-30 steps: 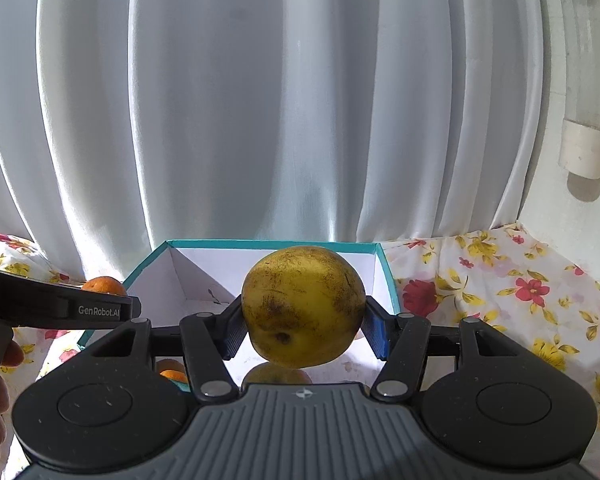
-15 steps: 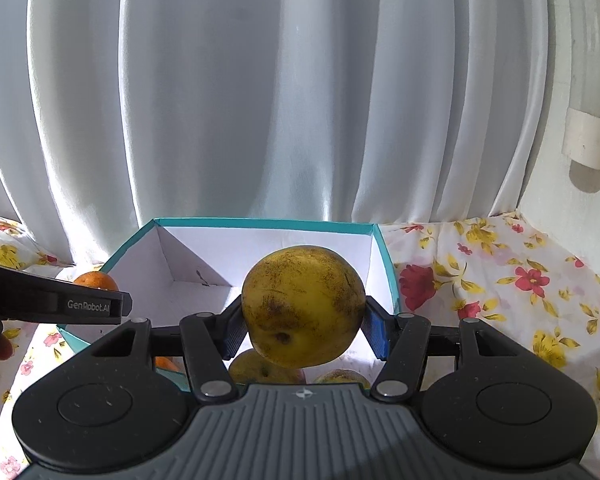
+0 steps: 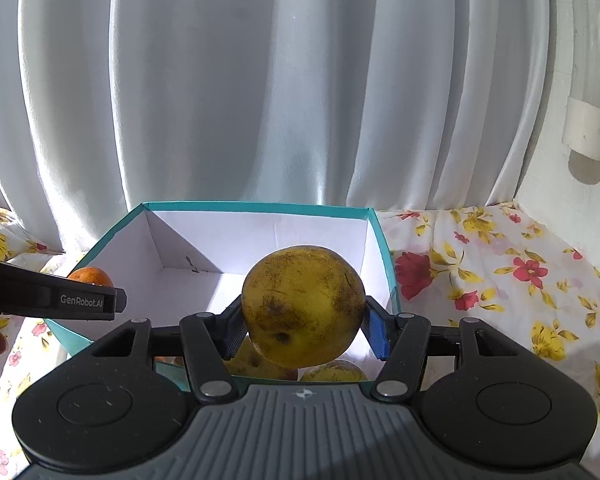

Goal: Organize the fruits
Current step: 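Carry the mandarin over the teal box with the left tool while the right tool carries the pear there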

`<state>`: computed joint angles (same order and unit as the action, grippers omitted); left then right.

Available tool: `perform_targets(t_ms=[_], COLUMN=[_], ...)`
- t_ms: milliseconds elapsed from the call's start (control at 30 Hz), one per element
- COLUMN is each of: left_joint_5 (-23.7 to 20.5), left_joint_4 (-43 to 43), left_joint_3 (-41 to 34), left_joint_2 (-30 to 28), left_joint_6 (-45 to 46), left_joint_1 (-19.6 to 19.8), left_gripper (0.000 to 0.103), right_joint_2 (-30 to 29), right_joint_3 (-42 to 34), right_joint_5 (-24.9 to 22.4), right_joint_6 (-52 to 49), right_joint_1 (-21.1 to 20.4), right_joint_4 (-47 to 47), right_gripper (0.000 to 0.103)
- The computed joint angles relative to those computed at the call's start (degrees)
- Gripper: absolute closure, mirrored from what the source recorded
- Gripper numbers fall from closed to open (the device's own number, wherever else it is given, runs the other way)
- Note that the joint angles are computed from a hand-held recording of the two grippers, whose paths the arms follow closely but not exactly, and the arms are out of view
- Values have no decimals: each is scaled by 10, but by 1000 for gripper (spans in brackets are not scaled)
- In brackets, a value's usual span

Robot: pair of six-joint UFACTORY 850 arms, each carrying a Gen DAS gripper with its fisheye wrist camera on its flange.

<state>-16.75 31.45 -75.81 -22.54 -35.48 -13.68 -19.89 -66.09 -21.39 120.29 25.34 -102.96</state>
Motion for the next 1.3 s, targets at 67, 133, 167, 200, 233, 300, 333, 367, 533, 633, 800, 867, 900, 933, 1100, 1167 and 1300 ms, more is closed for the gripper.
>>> perform_targets(t_ms=[67,133,167,200,233,300,333,367,533,633,800,867,900,933,1100,1167,1300], left_joint_5=[0,0,0,-1,-2,-4,-4,-4,-7,-10,-12,-14,-15,-15,-17,-19,-22], left_joint_4=[0,-5,-5,-4,-3,-6,-8,-9,-16,-17,-28,-30,-30,-32,-37,-39,-48], left_joint_3=[-1,-2,-2,-3,-4,-6,-6,-7,-10,-12,-16,-17,-18,-18,-22,-24,-26], left_joint_2=[-2,-4,-4,-5,-7,-9,-10,-11,-16,-18,-23,-25,-26,-27,-31,-33,-35], left_joint_6=[1,6,7,5,4,8,9,11,16,18,31,32,33,34,39,41,50], left_joint_1=[0,1,1,0,0,0,0,1,2,2,3,3,3,3,4,4,5], left_gripper=[55,55,55,55,55,55,56,56,56,56,56,56,56,56,55,55,55], right_joint_2=[-1,-2,-3,-4,-4,-7,-8,-8,-14,-17,-22,-25,-26,-27,-32,-34,-37], right_joint_3=[0,0,-1,-1,-1,-3,-3,-3,-8,-10,-14,-16,-17,-18,-20,-21,-23], right_joint_5=[1,2,2,2,3,4,4,4,10,12,17,18,19,19,17,17,20], right_joint_6=[-2,-5,-6,-9,-10,-14,-16,-17,-33,-38,-45,-55,-57,-60,-70,-75,-82], right_joint_1=[-1,-2,-3,-3,-3,-4,-4,-4,-7,-7,-9,-9,-9,-10,-9,-9,-9], right_joint_4=[3,7,8,10,11,16,19,21,36,40,46,55,56,58,65,69,77], right_gripper=[44,44,44,44,44,44,44,44,44,44,44,44,44,44,44,44,44])
